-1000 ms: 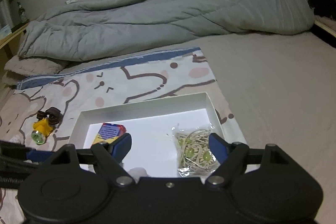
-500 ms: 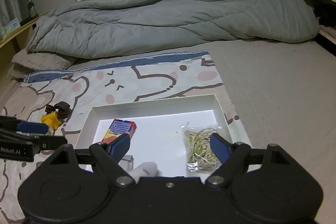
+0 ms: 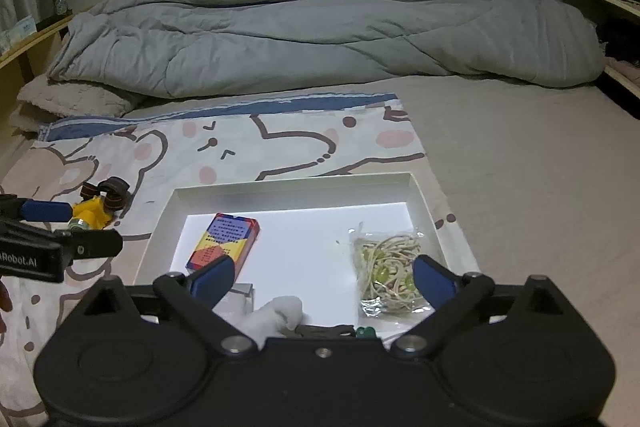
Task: Organize objects
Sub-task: 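Open the right tool to drop the bag while the left tool releases the bundle into the tray, then withdraw both tools from the tray and move toward the yellow headlamp and rope skein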
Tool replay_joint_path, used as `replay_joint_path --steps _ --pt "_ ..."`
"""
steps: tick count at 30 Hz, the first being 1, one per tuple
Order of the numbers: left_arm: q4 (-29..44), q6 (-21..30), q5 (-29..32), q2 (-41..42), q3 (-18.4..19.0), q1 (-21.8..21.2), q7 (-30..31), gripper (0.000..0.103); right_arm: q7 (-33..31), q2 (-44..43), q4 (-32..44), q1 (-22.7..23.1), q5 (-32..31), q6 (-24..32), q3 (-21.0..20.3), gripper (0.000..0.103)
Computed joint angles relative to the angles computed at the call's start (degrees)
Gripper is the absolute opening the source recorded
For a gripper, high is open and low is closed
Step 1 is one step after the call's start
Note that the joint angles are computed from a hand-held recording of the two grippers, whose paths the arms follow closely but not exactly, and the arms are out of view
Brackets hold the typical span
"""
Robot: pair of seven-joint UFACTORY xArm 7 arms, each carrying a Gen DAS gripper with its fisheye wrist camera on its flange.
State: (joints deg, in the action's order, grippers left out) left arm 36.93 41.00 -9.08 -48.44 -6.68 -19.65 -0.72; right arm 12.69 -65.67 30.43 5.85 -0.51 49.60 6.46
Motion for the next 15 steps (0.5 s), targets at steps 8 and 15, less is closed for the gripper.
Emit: replay_joint_path --steps 8,15 --pt "-0.8 -1.3 0.2 -0.1 0.0 0.6 -0.7 0.103 1.6 -0.2 -0.7 -1.2 -1.2 -1.2 1.2 0.103" --pt "-1.4 -1.8 0.8 -0.5 0.4 0.7 -0.3 0.103 2.2 0.8 -0.7 -1.1 -1.6 -1.5 1.0 0.103"
